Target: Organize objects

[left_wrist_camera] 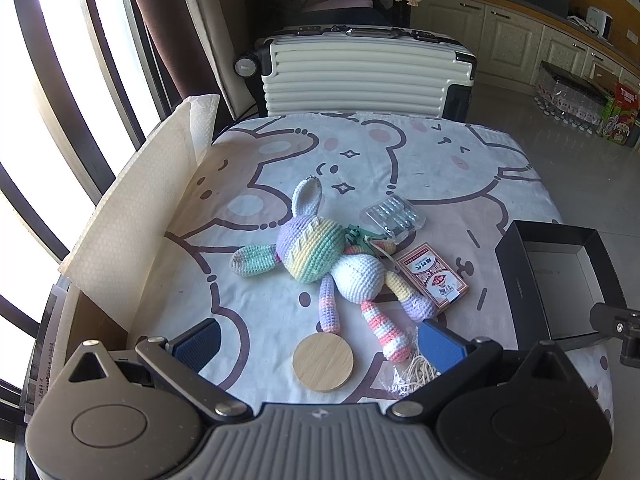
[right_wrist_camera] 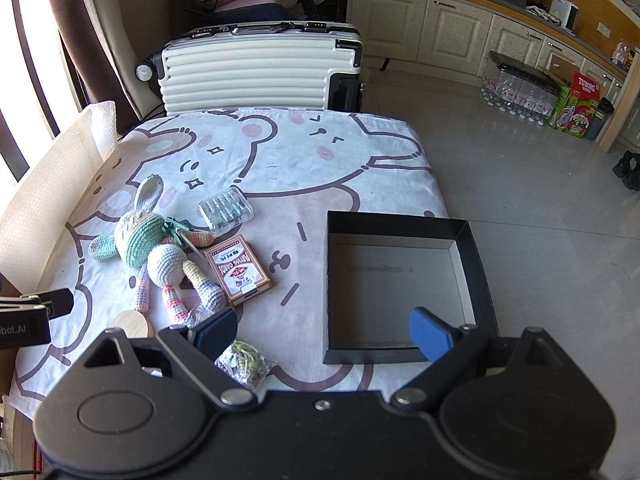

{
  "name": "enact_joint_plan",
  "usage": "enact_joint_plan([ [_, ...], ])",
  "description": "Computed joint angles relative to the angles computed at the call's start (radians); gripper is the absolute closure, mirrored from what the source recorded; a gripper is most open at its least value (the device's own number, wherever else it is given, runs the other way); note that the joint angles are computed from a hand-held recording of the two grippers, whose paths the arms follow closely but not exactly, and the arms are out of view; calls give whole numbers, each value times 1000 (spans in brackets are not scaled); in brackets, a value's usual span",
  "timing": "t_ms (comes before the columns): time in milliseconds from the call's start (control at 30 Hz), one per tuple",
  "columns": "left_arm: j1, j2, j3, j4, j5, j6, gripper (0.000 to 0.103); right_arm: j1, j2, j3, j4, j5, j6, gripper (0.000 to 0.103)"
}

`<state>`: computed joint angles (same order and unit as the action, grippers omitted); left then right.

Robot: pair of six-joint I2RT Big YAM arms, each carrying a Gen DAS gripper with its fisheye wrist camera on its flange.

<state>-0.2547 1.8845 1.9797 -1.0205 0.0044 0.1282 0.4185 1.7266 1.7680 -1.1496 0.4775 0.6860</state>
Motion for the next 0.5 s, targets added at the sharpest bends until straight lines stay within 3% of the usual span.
enact_joint_plan([
  [500,-4,-4,-6,-3,-3,-4,0,-2,-1,-1,0,-1,-2,9],
])
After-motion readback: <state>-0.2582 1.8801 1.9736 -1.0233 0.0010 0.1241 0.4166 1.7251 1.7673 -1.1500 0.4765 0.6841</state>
